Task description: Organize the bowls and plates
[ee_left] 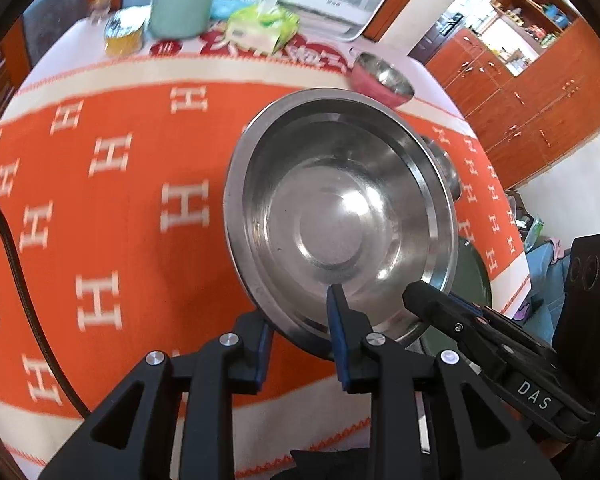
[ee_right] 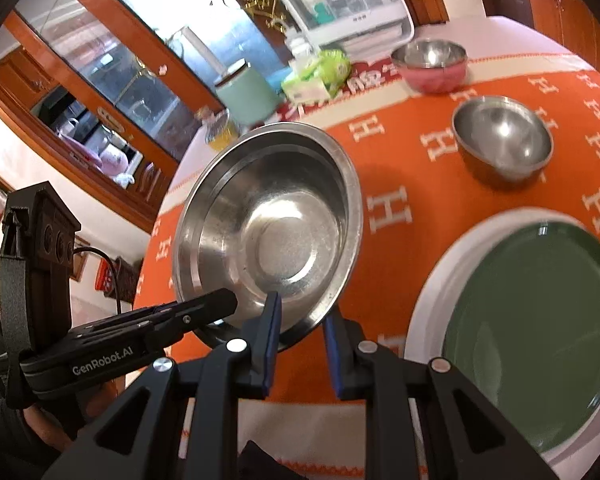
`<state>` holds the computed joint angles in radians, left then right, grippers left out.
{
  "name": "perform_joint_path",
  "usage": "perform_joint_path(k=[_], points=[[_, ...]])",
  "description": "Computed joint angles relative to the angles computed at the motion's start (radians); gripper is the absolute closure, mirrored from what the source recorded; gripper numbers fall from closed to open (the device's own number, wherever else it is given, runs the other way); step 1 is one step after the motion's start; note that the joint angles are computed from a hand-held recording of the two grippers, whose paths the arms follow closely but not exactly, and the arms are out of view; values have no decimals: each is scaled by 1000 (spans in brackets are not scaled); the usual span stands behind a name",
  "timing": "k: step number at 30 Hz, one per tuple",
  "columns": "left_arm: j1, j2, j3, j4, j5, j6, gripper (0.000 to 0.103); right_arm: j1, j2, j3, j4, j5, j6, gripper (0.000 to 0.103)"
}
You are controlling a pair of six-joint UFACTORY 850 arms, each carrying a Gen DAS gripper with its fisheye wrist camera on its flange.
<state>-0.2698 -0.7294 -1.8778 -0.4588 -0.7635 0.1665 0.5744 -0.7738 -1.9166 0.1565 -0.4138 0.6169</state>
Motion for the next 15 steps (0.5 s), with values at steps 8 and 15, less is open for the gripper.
perform_joint_path(k=[8, 15], points=[[3, 44, 123, -19, -3, -24, 79, 6, 6, 43, 149, -56, -130, 83], [2, 68, 196, -40, -12, -21, 78, 8, 28, 88, 198, -82, -199, 83]])
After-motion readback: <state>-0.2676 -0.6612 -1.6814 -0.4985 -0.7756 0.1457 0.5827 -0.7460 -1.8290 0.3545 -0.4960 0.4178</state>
